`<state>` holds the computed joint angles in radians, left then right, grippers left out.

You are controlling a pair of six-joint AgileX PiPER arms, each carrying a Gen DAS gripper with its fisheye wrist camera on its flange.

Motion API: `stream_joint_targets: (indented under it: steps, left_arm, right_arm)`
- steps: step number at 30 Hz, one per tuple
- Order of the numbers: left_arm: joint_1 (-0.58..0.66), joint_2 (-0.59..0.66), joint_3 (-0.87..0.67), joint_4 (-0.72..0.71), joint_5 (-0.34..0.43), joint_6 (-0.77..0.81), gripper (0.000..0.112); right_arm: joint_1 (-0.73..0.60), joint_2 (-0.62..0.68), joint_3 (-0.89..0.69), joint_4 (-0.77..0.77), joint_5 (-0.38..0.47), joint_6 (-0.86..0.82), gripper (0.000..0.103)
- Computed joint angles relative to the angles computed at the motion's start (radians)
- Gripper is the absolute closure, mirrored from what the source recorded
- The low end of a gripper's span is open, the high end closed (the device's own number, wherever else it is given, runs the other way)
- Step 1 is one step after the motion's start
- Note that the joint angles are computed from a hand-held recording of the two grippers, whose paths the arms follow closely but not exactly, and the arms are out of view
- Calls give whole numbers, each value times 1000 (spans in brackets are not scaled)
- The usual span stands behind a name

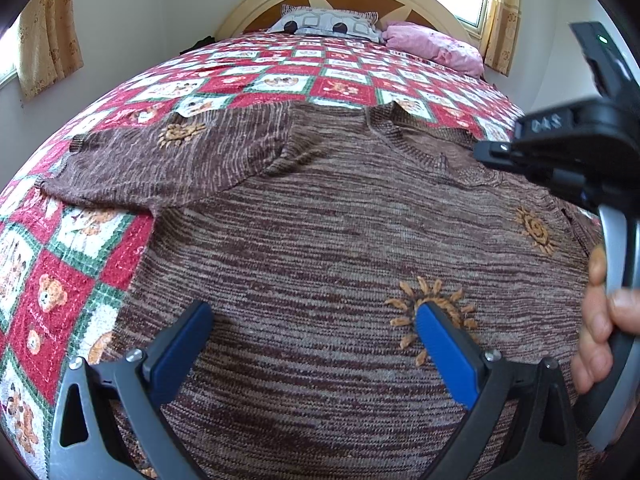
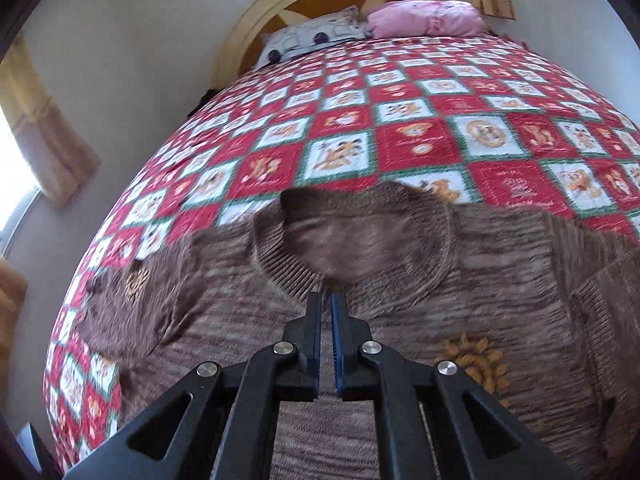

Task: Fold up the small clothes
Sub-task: 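Fold the held sleeve across the sweater body with the right tool, release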

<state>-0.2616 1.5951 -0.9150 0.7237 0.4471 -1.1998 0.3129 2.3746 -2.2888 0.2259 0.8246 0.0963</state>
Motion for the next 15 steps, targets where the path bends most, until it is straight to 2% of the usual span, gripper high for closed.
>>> stream_joint_targets:
  steps: [3,4,6,7,8,10,13,15]
  left_arm:
    - [3,0,1,-4,-7,3,9]
    - [4,0,1,-5,-8,4,9]
    - [4,-1,2,-5,-9,4,9]
    - [4,0,2,-4,-9,4,9]
    - [4,0,2,-4,-9,4,9]
    - [5,0,2,-4,-9,4,9]
    - [3,2,-1,-3,-4,5,9]
    - [1,2,0,0,0,1,9]
  right_arm:
    - [-18,-123,212,-35,-130,-10,97]
    - [-41,-173,293,-19,-175,-34,92]
    - [-93,-237,384,27,-208,-103,60]
    - [-125,-269,430,52,-224,-151,32]
    - [-152,-298,473,56,-243,-178,25]
    - [-205,-341,536,44,-263,-221,25]
    - [-249,-295,462,-10,-156,-237,25]
    - [-249,-257,415,-69,-123,-216,25]
